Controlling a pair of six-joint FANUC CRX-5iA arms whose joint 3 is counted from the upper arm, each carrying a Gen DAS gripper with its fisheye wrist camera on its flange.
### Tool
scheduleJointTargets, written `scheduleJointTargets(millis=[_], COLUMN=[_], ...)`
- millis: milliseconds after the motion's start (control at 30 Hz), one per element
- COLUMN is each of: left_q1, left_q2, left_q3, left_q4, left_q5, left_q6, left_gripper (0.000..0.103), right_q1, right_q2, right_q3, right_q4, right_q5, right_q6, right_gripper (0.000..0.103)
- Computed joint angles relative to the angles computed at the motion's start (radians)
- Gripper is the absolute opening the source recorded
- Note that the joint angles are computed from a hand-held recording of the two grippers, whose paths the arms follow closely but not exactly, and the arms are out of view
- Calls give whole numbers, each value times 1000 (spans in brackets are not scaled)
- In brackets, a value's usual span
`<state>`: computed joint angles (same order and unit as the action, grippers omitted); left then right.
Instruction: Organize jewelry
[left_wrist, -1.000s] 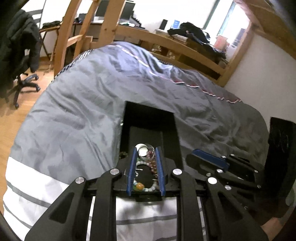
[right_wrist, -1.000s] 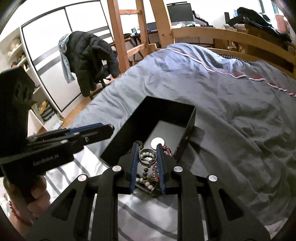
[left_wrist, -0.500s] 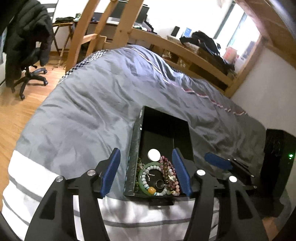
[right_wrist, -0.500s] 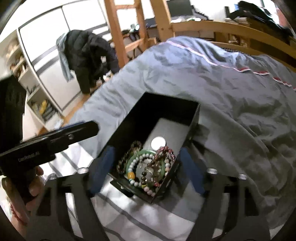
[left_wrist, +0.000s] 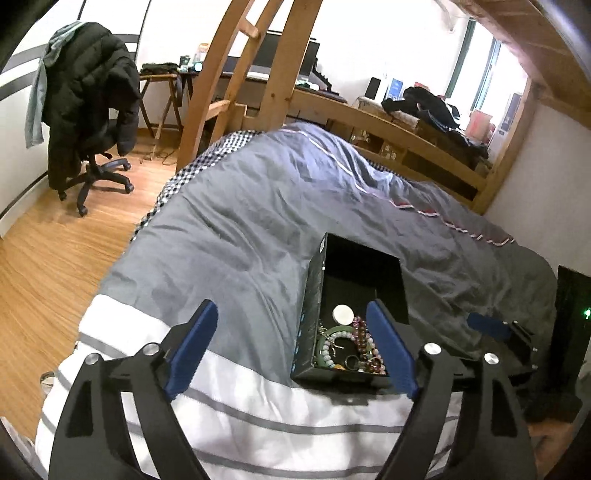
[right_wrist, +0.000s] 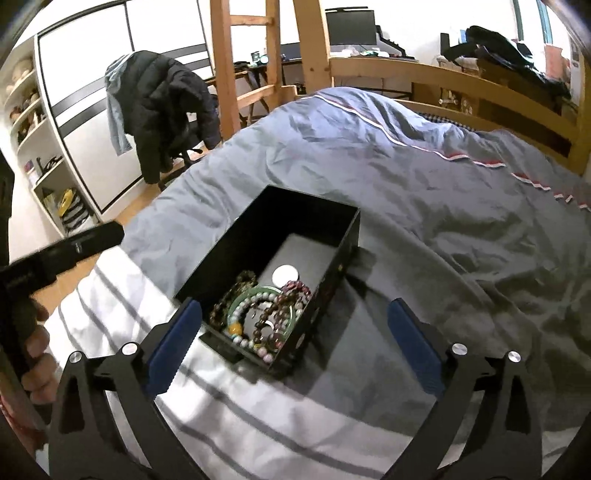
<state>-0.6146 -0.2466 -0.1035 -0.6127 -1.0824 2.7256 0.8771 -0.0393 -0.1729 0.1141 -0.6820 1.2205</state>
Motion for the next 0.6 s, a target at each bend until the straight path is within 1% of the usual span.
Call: scheduleJointTargets(millis=[33,67,133,167,233,300,433,533,600], left_q1=[-22,-42,-121,-160,-202,-233,-272,-292,-305], left_q2=[8,16,55,72,89,102,110,101,92], left_q3=[17,30,84,107,130,142,141,134,130], left_q4=[-21,-42,-133,-171,-200,-214,-201,-188,-189], left_q5=[-31,-54,-168,-216,-270,-307,-346,-357,-359], left_q6=[16,32,86,95,104,116,121,135,155], left_gripper=[86,90,91,91,96,97,97,97,97], right_q1=[4,7,10,14,23,30,50,66,70], right_q2=[-11,-22,-43,-59,-90,-113,-157,-190,-207], right_q3=[-8,-16,-27,-39,-65,-79,-110,-141,-151], right_q4=[8,14,15,29,50,58,84,118,110], right_q5=[-5,-9,-14,-11,-8,-11,-26,-25,-29], right_q6=[-16,-30,-46,-64,-91,-103,-126,-158,-164], right_gripper=[99,99,99,99,99,99,99,99,99])
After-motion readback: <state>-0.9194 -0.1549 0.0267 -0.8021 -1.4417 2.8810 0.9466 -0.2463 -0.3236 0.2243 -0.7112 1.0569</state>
